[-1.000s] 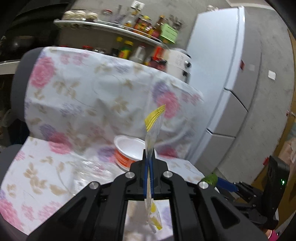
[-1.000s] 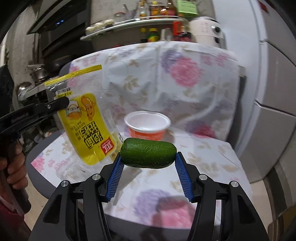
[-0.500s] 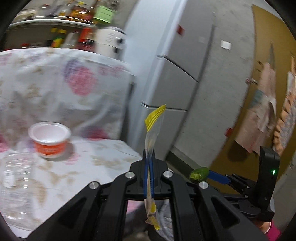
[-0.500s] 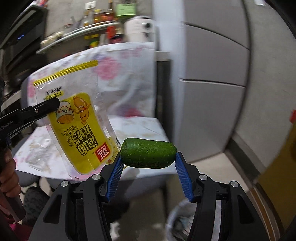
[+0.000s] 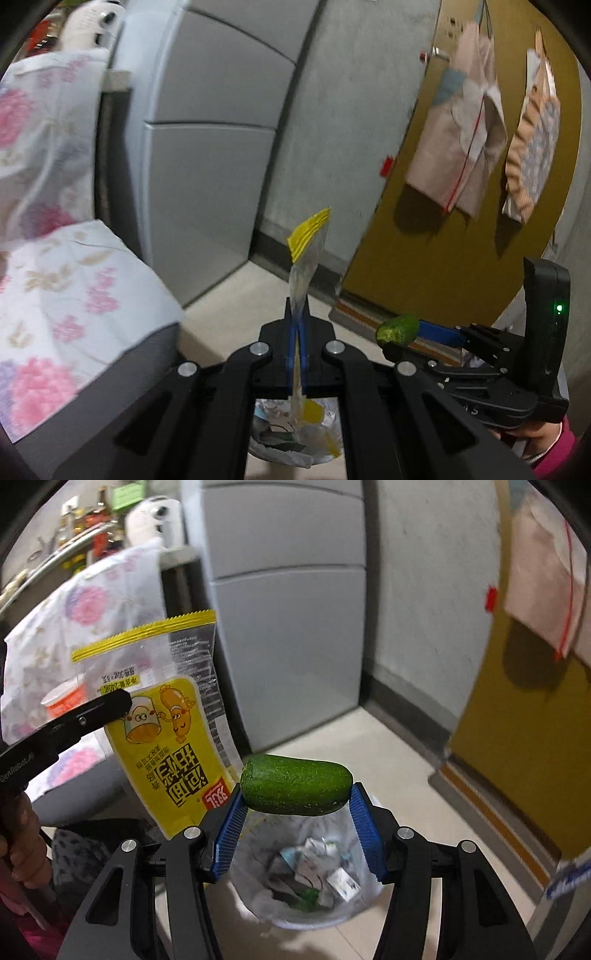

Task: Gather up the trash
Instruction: 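Carry cucumber and snack bag to the bin and open both tools, then move both open tools back over the chair seat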

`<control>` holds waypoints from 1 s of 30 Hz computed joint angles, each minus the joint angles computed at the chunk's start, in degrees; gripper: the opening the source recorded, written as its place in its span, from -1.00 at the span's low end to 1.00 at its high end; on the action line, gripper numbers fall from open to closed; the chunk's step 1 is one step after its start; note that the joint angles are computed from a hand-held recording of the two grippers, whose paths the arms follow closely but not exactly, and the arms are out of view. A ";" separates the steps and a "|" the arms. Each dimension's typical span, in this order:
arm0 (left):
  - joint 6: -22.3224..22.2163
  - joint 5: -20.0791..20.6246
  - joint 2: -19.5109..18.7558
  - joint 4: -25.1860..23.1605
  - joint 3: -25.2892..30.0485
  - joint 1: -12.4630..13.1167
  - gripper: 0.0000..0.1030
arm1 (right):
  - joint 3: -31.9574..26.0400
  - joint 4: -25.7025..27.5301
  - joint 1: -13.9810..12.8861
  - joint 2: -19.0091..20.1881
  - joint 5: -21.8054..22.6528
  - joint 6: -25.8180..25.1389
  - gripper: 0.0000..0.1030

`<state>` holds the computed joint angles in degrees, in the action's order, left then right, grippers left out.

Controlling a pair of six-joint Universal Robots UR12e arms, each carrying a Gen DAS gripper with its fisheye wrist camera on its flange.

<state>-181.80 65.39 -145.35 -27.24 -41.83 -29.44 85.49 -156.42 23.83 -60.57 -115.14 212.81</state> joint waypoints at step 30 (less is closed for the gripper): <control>-1.57 16.52 12.89 1.43 -19.20 4.87 0.04 | -10.68 -11.60 2.12 5.40 5.94 -7.94 0.31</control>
